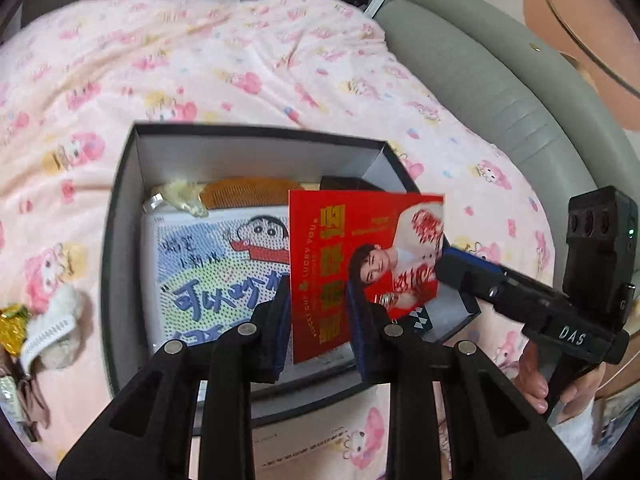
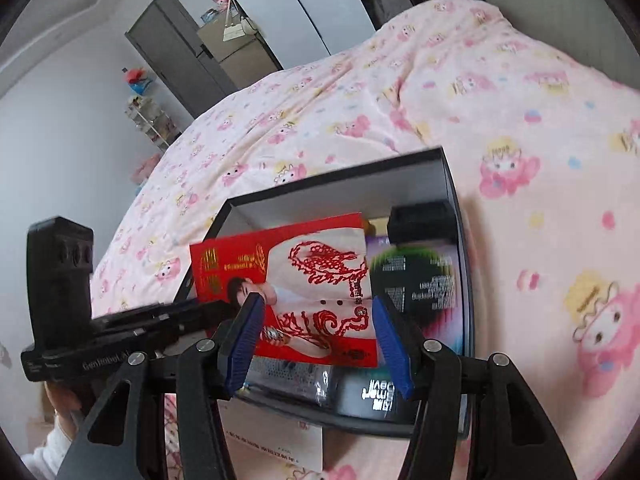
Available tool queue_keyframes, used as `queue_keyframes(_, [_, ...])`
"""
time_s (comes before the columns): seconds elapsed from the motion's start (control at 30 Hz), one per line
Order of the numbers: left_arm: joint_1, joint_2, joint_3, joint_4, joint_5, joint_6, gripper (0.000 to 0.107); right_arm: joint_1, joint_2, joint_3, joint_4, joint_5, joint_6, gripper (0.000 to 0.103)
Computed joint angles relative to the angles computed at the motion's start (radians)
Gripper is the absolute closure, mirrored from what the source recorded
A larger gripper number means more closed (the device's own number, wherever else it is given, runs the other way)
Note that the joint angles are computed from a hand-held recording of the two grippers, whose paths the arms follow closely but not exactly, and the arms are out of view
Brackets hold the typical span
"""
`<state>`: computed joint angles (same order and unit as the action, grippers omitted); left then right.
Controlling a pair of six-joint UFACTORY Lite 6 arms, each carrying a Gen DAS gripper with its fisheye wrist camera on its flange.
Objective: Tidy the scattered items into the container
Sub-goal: 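Move the red packet over the black box rim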
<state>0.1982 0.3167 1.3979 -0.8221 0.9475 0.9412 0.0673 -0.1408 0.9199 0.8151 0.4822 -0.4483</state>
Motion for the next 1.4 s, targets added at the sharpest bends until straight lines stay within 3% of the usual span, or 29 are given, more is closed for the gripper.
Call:
queue_keyframes(0.23, [0.078,-0.347,-0.333,0.018,-0.059,0.14,0.081,0.191,-0.272,-0.179,-0.266,-0.056,0.326,0.05])
queue_keyframes(0.33, [0.144,-0.415,-0.412,0.038,-0.022,0.163,0.08,0.27,-0.33,-0.252,-0.3,-0.07,0.4,0.05])
queue_keyframes(0.43, [0.203,-0.433,-0.484,0.039,-0.001,0.209,0.08,0.307,-0.323,-0.309,-0.252,-0.073,0.394,0.05])
queue_keyframes(0.63, [0.205,-0.384,-0.607,0.023,-0.122,0.285,0.08,0.259,-0.14,-0.355,0.093,-0.026,0.093,0.05])
queue_keyframes(0.73, [0.219,-0.367,-0.652,-0.027,-0.165,0.339,0.08,0.299,-0.091,-0.336,-0.007,-0.078,0.189,0.05])
queue_keyframes(0.9, [0.271,-0.348,-0.669,-0.104,-0.162,0.42,0.08,0.324,-0.069,-0.331,-0.102,-0.129,0.306,0.05])
queue_keyframes(0.97, [0.288,-0.325,-0.65,-0.126,-0.137,0.431,0.075,0.338,-0.083,-0.337,-0.176,-0.153,0.388,0.05])
queue_keyframes(1.17, [0.227,-0.289,-0.64,-0.121,-0.174,0.411,0.072,0.355,-0.01,-0.29,-0.126,-0.162,0.322,0.05])
queue_keyframes(1.27, [0.195,-0.358,-0.695,-0.142,-0.231,0.452,0.071,0.394,-0.028,-0.289,-0.251,-0.193,0.444,0.05])
queue_keyframes(1.4, [0.2,-0.418,-0.72,-0.224,-0.228,0.53,0.071,0.428,-0.1,-0.317,-0.469,-0.252,0.671,0.05])
